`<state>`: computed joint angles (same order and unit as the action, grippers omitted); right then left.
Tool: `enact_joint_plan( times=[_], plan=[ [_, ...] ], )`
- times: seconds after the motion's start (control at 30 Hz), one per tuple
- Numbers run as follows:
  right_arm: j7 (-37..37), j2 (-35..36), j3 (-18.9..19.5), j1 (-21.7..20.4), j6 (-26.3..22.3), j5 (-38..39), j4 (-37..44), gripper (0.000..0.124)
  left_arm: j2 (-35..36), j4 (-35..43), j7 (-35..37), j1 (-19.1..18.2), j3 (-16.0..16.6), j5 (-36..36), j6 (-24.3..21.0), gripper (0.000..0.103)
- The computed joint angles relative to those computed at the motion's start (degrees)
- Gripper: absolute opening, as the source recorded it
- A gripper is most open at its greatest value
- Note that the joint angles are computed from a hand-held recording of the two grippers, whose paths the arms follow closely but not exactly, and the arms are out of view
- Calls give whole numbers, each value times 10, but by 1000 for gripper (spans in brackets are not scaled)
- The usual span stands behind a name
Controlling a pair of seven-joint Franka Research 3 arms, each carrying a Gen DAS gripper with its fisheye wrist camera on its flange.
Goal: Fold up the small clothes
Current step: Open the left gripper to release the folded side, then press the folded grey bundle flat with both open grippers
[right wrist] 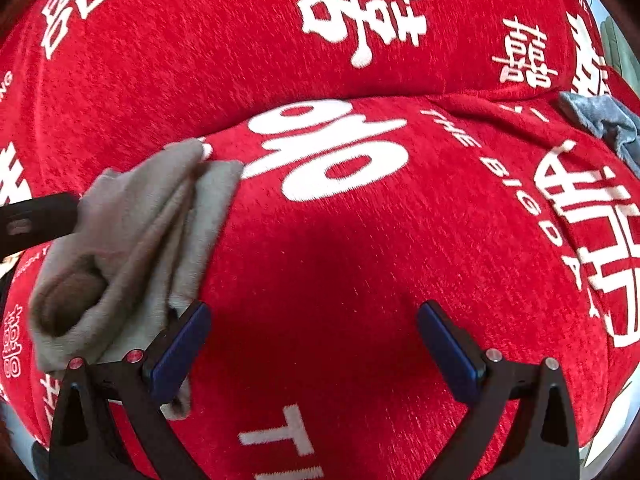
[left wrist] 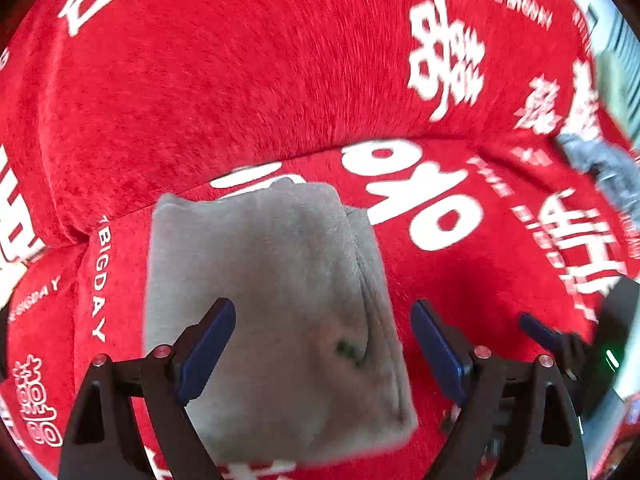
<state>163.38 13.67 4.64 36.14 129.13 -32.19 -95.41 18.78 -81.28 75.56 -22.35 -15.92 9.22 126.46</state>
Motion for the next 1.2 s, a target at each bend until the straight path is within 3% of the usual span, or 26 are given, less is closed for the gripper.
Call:
enact_joint_plan(
  times=[0.07,0.13,0.23,0.33,0.43,0.53,0.6,0.67,0.7,0.73,0.8,0.87,0.93,1.07,1.13,1.2],
  plan=[
    [-5,-7,2,-2,15,6,-5,102,-64,-87,12,34,2,-39,47,90],
    [-6,-14,6,-6,44,21,-11,102,-103,-147,-20,43,17,-16,70,90],
    [-33,-23,16,-20,139,71,-31,102,-150,-232,-66,63,34,16,86,90],
    [-49,-17,18,-19,196,103,-28,102,-196,-308,-41,86,39,-34,107,90],
    [-98,15,25,-17,192,159,14,102,-233,-370,-12,89,39,-49,143,90],
    [-127,57,20,-6,166,199,65,101,-247,-411,-4,84,29,-5,177,90],
    [-148,81,19,-3,163,232,91,81,-229,-409,-26,81,17,61,180,90],
    [-185,100,24,-4,161,267,112,40,-213,-402,-56,80,14,111,176,90],
    [-199,103,28,-8,175,291,110,33,-211,-402,-53,80,18,98,176,90],
    [-201,102,23,-4,179,299,107,18,-209,-400,-45,80,22,71,178,90],
    [-191,90,5,10,183,289,97,14,-212,-404,-30,86,34,1,183,90],
    [-174,62,-10,22,237,265,58,13,-223,-416,1,91,48,-95,195,90],
    [-143,42,-28,41,242,221,34,13,-231,-427,27,95,56,-161,193,90],
    [-130,41,-6,20,241,255,-14,13,-238,-442,33,96,51,-149,175,90],
    [-120,35,-7,19,281,256,-42,14,-238,-439,37,95,49,-143,160,90],
    [-136,29,-1,14,290,264,-46,19,-250,-441,40,94,48,-137,163,90]
  ],
)
